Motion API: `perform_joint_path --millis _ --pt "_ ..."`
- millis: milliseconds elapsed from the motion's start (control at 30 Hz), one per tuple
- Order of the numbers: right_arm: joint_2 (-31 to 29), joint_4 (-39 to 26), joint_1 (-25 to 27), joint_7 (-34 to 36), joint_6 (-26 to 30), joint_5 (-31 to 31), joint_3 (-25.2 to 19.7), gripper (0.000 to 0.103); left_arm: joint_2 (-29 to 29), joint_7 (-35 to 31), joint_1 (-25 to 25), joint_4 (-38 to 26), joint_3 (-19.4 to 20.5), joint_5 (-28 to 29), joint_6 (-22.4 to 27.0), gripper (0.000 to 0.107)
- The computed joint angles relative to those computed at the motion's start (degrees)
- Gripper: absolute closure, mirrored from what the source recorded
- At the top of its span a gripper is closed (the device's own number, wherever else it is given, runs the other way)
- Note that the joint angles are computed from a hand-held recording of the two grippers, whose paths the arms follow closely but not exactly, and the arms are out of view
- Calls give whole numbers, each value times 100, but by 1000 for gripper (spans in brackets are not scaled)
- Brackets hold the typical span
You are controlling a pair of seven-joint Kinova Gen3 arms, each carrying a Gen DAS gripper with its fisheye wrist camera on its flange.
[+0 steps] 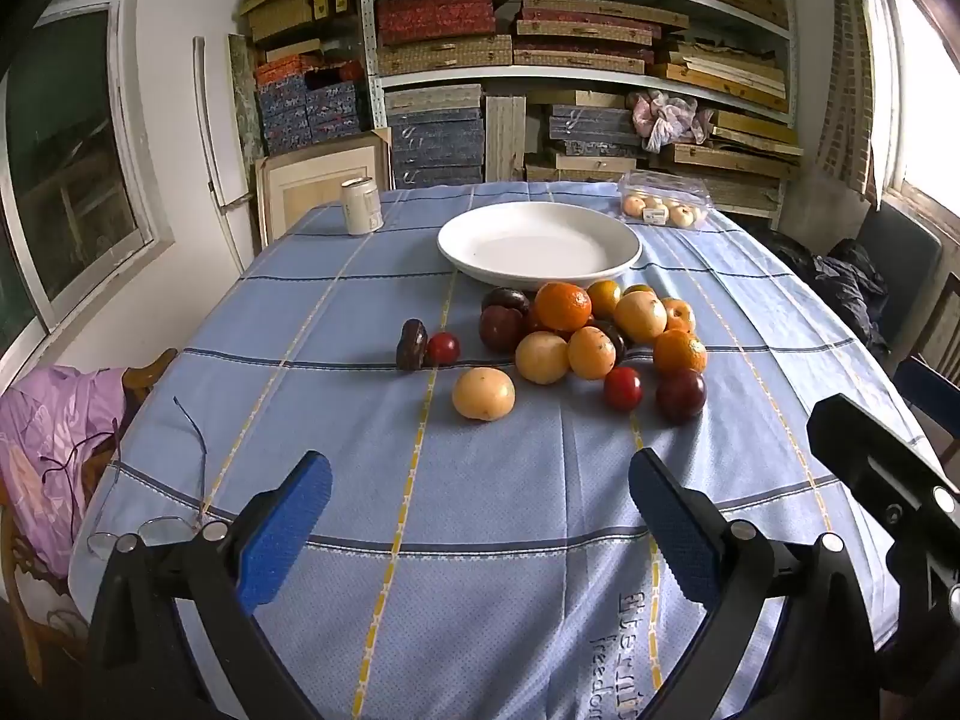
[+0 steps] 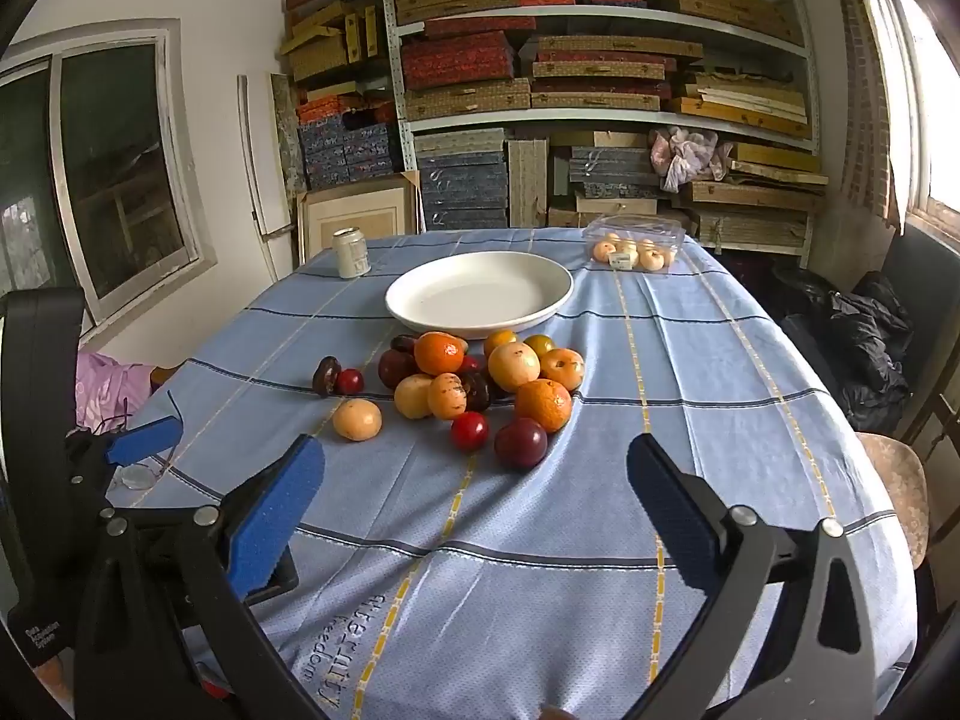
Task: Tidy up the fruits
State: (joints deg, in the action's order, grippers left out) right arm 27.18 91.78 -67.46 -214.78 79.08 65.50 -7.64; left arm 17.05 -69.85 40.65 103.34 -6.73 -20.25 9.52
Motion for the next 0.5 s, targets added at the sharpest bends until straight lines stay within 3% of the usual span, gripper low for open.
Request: perform_joint_path --millis 500 --pt "-20 20 3 -10 -5 7 -13 4 3 -79 -69 -2 60 53 3 8"
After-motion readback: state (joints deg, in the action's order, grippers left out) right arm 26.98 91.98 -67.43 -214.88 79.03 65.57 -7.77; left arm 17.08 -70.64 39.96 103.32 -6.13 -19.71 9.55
